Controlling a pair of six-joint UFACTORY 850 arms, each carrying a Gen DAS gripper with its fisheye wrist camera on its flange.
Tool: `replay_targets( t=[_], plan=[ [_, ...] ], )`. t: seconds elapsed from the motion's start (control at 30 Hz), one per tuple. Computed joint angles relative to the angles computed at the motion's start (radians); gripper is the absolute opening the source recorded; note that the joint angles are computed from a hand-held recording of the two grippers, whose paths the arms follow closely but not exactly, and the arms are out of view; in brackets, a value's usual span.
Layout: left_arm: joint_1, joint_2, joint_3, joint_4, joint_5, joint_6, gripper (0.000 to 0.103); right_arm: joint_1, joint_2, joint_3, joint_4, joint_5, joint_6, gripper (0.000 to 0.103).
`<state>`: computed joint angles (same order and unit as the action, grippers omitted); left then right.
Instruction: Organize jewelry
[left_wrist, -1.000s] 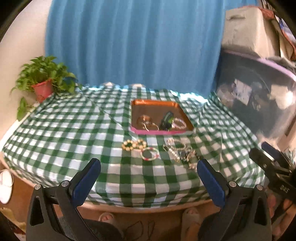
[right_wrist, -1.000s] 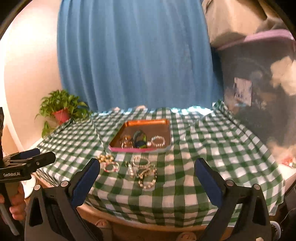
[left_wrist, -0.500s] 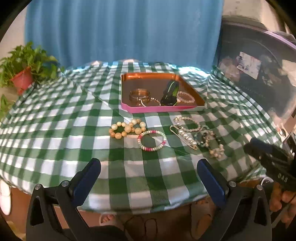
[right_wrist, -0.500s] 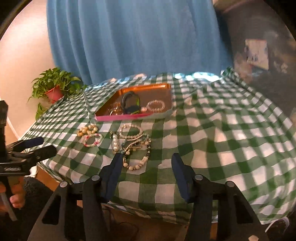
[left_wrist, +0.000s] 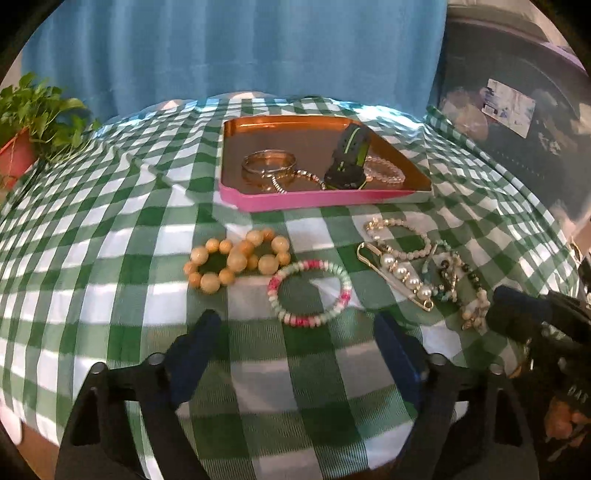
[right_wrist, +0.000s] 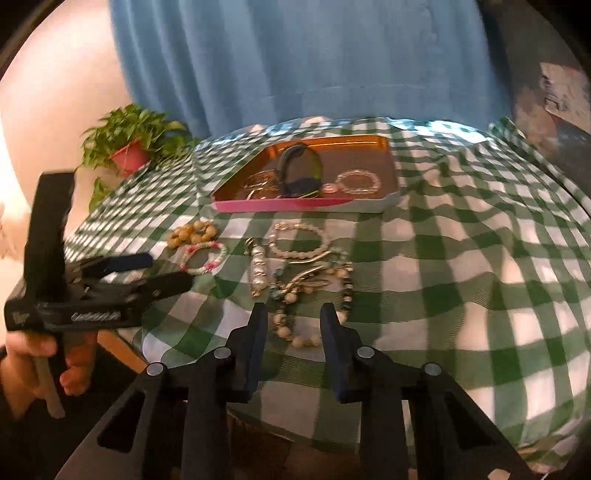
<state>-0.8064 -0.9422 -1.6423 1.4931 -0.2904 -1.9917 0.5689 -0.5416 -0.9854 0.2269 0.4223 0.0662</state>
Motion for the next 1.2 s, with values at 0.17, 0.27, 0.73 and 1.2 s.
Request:
replay_targets(
  t=[0.17, 0.27, 0.73, 1.2],
  plan=[
    [0.002, -0.048, -0.076, -0.141, -0.023, 0.208, 0.068, 0.005, -0.033, -0.036, -0.024, -0.036, 0.013, 0.023],
    [0.001, -0.053, -0.082, -0.128, -0.024, 0.216, 0.054, 0.012, -0.045, -0.048, 0.031, -0.045, -0.049, 0.022],
    [-0.024, -0.034, -0.043, 0.021, -0.030, 0.090, 0.013, 0.034, -0.056, -0.055, 0.207, -0.036, -0.252, 0.007],
    [-0.100, -0.023, -0.023, -0.070, -0.193, 0.174, 0.049, 0.007, 0.010, 0.042, 0.208, 0.026, -0.147, 0.007]
  ],
)
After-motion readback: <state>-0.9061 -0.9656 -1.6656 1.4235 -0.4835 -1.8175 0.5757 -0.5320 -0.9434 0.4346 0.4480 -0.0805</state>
